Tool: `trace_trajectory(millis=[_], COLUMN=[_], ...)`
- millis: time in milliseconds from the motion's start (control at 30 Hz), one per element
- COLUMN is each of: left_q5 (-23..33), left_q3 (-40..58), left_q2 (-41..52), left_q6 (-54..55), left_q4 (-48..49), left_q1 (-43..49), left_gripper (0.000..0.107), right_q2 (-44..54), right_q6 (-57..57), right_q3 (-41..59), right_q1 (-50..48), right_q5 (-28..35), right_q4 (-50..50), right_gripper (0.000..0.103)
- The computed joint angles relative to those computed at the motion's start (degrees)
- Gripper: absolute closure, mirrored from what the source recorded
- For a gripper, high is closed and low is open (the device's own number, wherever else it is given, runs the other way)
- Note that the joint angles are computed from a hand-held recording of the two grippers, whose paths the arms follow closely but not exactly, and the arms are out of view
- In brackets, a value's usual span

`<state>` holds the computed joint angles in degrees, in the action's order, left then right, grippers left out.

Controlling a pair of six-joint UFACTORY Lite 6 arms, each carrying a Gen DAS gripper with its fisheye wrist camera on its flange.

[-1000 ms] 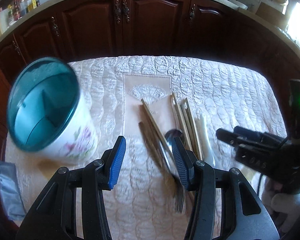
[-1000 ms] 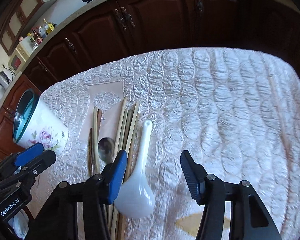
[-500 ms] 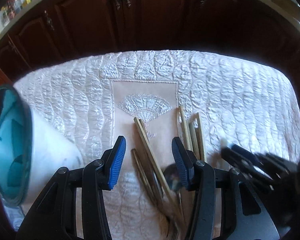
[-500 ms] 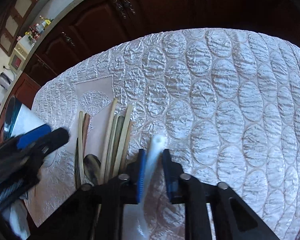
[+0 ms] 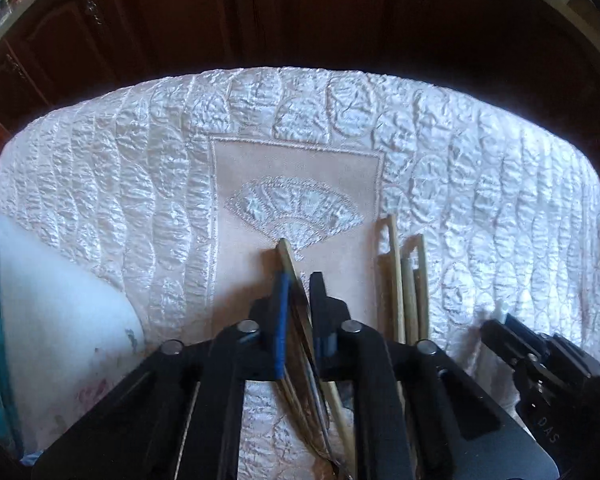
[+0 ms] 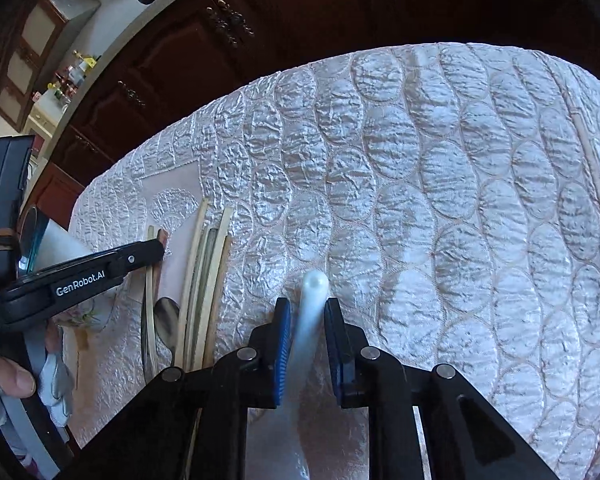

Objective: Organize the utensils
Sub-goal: 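Lower the right gripper onto the white ceramic spoon and close it, then grasp a wooden chopstick with the left gripper while the right gripper holds the white spoon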

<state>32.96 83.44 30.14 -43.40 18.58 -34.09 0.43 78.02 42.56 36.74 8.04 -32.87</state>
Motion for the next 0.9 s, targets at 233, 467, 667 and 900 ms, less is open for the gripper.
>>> trace_trajectory(millis=[233, 467, 667, 900], left_q5=[-5.12, -6.22, -4.95, -3.23], left_q3=[-7.36, -16.75, -24.04, -29.13], left_q2=[-8.63, -21.29, -34.06, -42.92], left_q6=[7.02, 18.06, 23.09, 27.88], left_q4=[-5.80, -16.78, -22.09, -25.17], left_q1=[0.73, 1.67, 2.13, 5.15], left_gripper=[0.102, 0.102, 0.104, 0.105], right_q2=[-0.75, -12.18, -20.51, -21.40], right_q6=[-4.32, 3.29, 7.16, 9.57], right_q3=[0.29, -4.09, -4.70, 1.41], right_q1=[-0.60, 3.65, 9.96, 18.31], right_q5=[-1.50, 5.15, 13.48, 24.62], right_q4=[3.38, -3.12, -5.57, -9.24], right_gripper=[0.091, 0.092, 0.092, 0.094])
